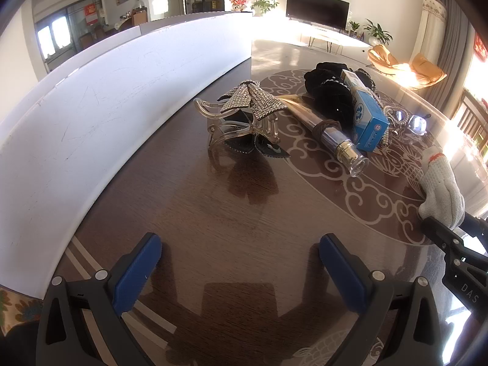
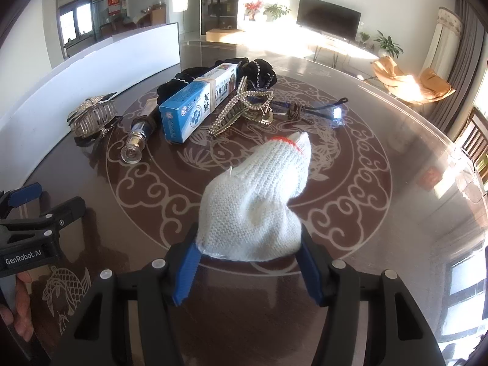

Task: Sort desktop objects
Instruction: 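Lift the white glove with the right tool, then lower the left tool onto the rhinestone bow clip while the right tool holds the glove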

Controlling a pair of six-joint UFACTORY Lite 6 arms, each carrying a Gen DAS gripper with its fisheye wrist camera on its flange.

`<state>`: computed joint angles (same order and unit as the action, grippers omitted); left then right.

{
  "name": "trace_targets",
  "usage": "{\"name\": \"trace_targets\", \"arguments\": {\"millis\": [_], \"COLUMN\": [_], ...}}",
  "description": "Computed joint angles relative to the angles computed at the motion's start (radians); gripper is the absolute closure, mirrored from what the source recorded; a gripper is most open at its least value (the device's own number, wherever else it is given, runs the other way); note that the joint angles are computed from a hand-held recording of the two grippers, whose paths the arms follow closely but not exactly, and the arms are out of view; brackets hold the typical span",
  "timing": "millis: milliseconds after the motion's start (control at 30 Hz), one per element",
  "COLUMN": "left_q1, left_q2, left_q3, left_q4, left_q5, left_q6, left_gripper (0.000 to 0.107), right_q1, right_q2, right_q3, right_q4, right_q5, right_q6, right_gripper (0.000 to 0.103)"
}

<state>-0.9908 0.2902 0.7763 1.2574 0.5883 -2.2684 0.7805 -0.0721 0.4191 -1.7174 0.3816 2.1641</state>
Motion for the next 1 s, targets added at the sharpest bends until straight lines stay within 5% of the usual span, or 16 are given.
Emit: {"name": "trace_targets", "arguments": {"millis": [500,667,833,1000], "left_q1": [0.003,0.014,0.052,0.105], "left_q2": [-0.001,-0.040,-0.165,-0.174], "left_q3": [-0.001,-0.033,-0.169,-0.102], "left_q4": [0.006,0.027,0.323,0.288], "left_q5": [-0.004,-0.037,-0.118,-0.052], "left_q6": [0.001,-0.009,-0.341,-0.211], "left_gripper": [0.004,0.004,0.004,0.004], "right_q1": [-0.058,-0.059,-0.067,-0.066], "right_q2": [0.031,0.037,0.041,0.041], "right_q3": [-0.007,-0.005,-0.003,-0.003], "right_q4": [-0.196,-0.189,-0.193,-0.193], "right_q5": [-0.051,-0.048,-0.053,-0.053], "right_q6": [0.199,0.197,0.199,0.199], "right_gripper": [0.012,0.009,0.006,0.006]}}
